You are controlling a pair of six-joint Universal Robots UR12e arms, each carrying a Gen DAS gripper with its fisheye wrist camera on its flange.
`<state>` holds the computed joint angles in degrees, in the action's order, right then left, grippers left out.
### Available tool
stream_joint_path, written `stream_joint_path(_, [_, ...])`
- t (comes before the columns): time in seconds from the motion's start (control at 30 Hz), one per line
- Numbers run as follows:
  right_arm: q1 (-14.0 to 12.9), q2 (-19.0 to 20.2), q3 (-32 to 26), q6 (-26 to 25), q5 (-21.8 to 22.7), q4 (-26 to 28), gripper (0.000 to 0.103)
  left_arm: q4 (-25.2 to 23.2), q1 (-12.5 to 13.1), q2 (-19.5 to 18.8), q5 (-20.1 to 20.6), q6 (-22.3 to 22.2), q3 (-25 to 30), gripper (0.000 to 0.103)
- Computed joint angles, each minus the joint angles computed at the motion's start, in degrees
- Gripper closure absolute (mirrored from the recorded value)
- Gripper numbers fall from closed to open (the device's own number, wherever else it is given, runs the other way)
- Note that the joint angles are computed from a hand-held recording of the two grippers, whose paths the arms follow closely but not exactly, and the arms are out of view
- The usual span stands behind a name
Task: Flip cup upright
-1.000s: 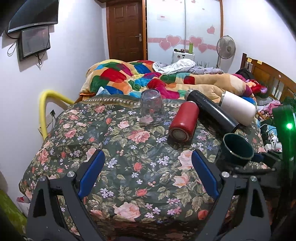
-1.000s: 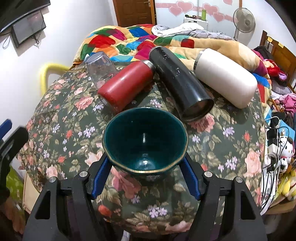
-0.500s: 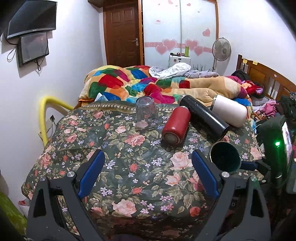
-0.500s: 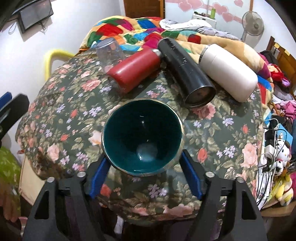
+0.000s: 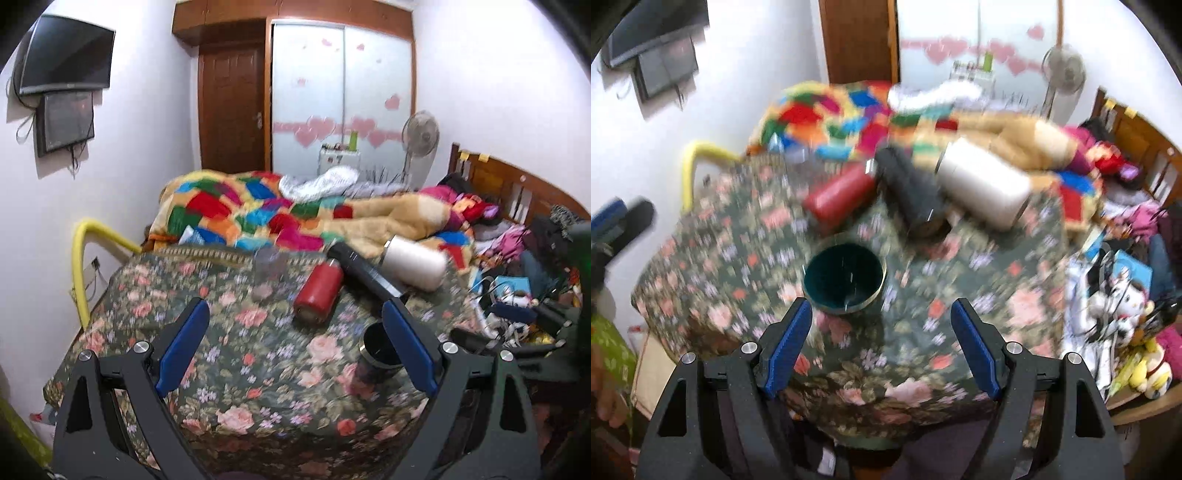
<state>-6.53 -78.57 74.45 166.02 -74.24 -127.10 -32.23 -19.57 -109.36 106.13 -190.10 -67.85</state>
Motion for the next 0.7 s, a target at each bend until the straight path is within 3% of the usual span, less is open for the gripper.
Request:
stream_joint_path(0.27, [-3.48, -5.65, 4.39, 7.96, 8.25, -21.02, 0.028, 11.37, -2.08, 2.28, 1.89, 3.9, -0.45, 0.003])
stream_joint_path(0.37, [-3.77, -7.2, 6.32, 10.84, 7.86, -29.66, 0.022, 16.34, -2.86, 3.27, 2.64, 4.98, -1.09, 0.0])
stream_joint_path(0.5, [-3.45, -8.33, 8.54, 13.08, 6.38, -38.41, 0.015, 18.87, -3.43, 4.31, 2.86, 4.75, -1.67, 0.0])
stream_joint_path(0.63, [-2.58, -8.59, 9.8, 14.09, 3.72, -42.82, 0.0, 19.87, -3.94, 4.86, 3.7, 4.23, -2.29, 0.0])
stream_joint_path(0.7, [-2.12, -8.46, 10.05, 13.89, 2.79, -43.25, 0.0, 20.01, -4.33, 4.86, 4.74, 4.75, -2.46, 0.0])
